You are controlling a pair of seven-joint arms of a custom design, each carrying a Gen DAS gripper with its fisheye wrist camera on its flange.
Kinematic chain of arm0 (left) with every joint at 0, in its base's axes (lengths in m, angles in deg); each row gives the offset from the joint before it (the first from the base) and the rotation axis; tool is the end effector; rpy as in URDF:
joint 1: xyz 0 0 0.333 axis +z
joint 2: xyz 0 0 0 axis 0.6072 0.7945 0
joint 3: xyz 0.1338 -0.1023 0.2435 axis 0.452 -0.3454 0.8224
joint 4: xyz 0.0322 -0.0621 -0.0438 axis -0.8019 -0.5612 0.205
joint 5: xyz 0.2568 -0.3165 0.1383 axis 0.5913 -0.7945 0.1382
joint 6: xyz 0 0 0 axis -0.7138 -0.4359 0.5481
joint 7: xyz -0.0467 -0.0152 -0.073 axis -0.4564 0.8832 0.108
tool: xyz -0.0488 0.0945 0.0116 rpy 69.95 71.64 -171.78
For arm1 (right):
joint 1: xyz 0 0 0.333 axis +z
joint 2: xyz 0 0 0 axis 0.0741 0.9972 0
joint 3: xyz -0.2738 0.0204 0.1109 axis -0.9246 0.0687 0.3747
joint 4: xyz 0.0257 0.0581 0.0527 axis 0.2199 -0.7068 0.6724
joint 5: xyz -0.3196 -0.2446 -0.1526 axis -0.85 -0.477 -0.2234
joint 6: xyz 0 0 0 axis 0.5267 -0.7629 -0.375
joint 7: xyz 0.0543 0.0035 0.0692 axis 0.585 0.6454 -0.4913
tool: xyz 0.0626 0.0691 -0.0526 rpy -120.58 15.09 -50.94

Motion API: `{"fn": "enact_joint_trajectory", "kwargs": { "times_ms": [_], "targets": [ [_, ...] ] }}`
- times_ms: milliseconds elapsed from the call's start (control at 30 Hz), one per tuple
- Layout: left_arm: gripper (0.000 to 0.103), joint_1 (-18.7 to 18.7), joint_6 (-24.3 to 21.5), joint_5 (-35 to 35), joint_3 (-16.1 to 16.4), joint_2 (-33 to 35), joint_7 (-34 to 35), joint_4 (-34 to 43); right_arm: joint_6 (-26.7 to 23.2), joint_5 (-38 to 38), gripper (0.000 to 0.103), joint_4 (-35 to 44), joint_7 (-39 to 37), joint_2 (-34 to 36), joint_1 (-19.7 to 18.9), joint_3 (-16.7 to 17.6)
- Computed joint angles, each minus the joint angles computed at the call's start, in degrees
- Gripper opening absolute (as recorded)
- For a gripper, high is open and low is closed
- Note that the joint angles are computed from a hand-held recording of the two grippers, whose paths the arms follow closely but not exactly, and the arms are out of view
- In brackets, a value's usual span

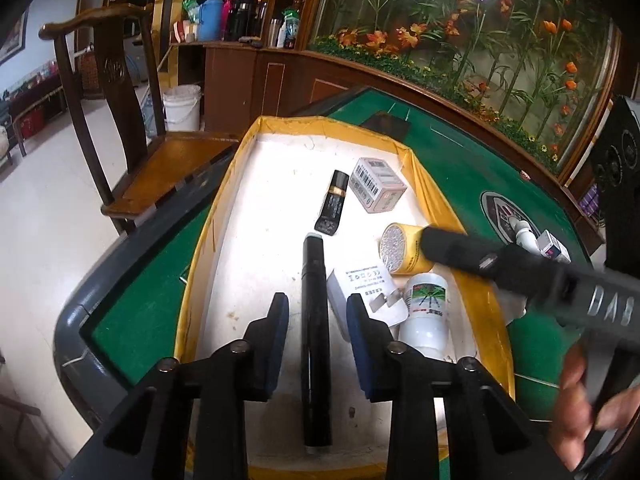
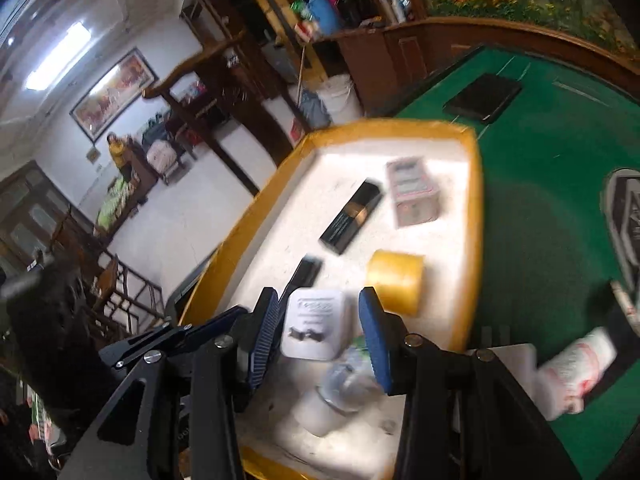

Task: Organize rigid objects
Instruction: 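Open both grippers to release the marker and plug adapter in the tray, then move both grippers back over the pile of items on the table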

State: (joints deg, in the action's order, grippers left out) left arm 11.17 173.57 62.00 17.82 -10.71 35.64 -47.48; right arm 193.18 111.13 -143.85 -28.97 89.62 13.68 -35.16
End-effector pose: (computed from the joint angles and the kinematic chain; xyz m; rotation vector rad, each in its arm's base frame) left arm 0.6263 -0.3777 0.3854 -1.9930 1.6887 -0.8757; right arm 0.6875 0.2322 0.4063 -1.9576 1.2806 0.0040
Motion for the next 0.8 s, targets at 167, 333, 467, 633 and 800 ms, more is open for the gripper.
{"fn": "enact_joint_trajectory", "kwargs": {
  "times_ms": [167, 333, 467, 633, 800],
  "targets": [
    [0.032, -0.8, 0.2, 2.0, 0.5, -0.6, -1.6, 0.1, 2.4, -1.2, 0.044, -1.4, 4.7, -0.8, -1.1, -2.6],
    [0.032, -0.9, 0.3, 2.7, -0.1, -0.7, -0.9, 0.6, -3.2, -5.9, 0.044, 1.0, 11.3, 1.5, -2.9, -4.1],
    [0.032, -1.3, 0.0, 3.3, -0.3, -0.7, -0.4, 1.2, -5.0, -6.8, 0.044, 0.6, 11.6, 1.4, -4.2, -3.8],
    [0.032, -1.5, -0.4, 2.8, -1.0, -0.2, 1.8, 2.3, -3.7, -9.5, 0.044, -3.3, 10.2, -1.4, -4.3, -4.5],
    [0.032, -2.2, -0.3, 1.7, -1.7, 1.0, 4.9, 4.2, -1.3, -10.9, 0.044, -8.7, 7.8, -5.0, -4.7, -5.6]
  ]
}}
